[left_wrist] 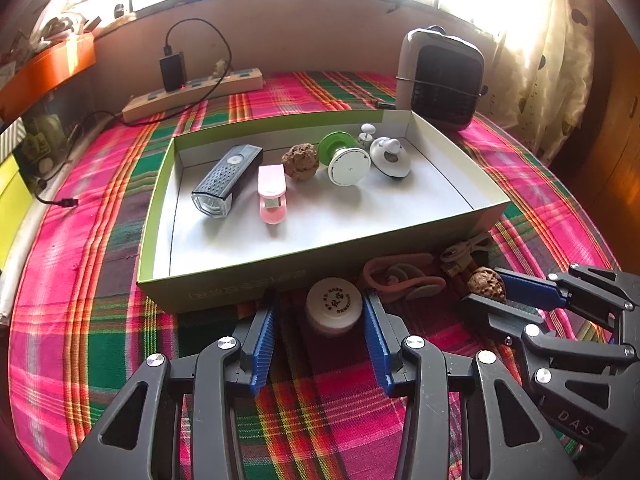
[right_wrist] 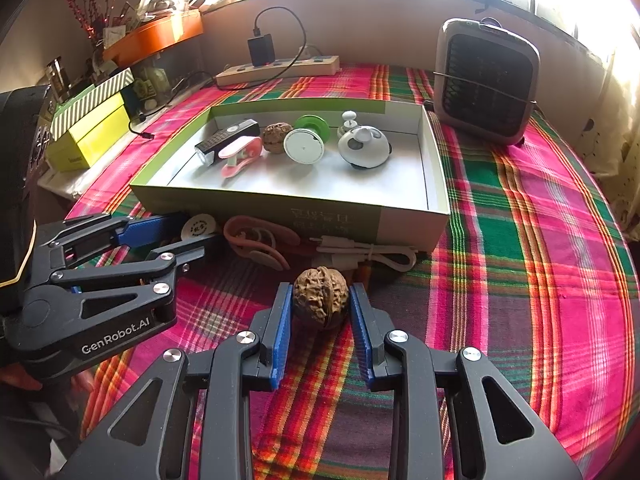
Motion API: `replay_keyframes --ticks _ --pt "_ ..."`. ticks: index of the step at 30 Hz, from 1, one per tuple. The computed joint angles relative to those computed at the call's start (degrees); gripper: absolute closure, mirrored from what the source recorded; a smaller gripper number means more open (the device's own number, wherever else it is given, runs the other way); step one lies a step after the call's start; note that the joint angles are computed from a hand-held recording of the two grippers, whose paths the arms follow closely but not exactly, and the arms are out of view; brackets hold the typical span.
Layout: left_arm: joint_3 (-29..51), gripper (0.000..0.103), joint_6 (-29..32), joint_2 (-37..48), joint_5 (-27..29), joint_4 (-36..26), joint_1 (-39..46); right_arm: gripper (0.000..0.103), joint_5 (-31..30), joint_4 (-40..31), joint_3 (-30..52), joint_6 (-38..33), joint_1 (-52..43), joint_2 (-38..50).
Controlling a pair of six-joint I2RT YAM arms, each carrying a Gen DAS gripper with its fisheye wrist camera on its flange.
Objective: Organize objects
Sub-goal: 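Close left tool on the white round jar while right tool holds the walnut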
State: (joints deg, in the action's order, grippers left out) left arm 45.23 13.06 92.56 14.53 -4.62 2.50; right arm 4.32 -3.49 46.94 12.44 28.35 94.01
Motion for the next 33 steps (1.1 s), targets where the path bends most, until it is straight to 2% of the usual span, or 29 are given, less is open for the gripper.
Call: replay_keyframes --ticks 11,23,33 --pt "-0.1 0.064 -1.2 0.0 -1.6 0.5 -0.8 0.074 -0.6 0.3 -0.3 0.1 -0.3 0.1" --pt "-0.4 0.078 -2.0 -0.3 -2.6 0.9 -0.5 0.074 -0.7 0.4 -0.4 0.1 -0.3 0.1" --pt "-0.6 0.078 -2.0 -0.3 -2.4 1.1 -0.2 0.074 -0.7 0.6 -0.5 0.1 -0.3 0.3"
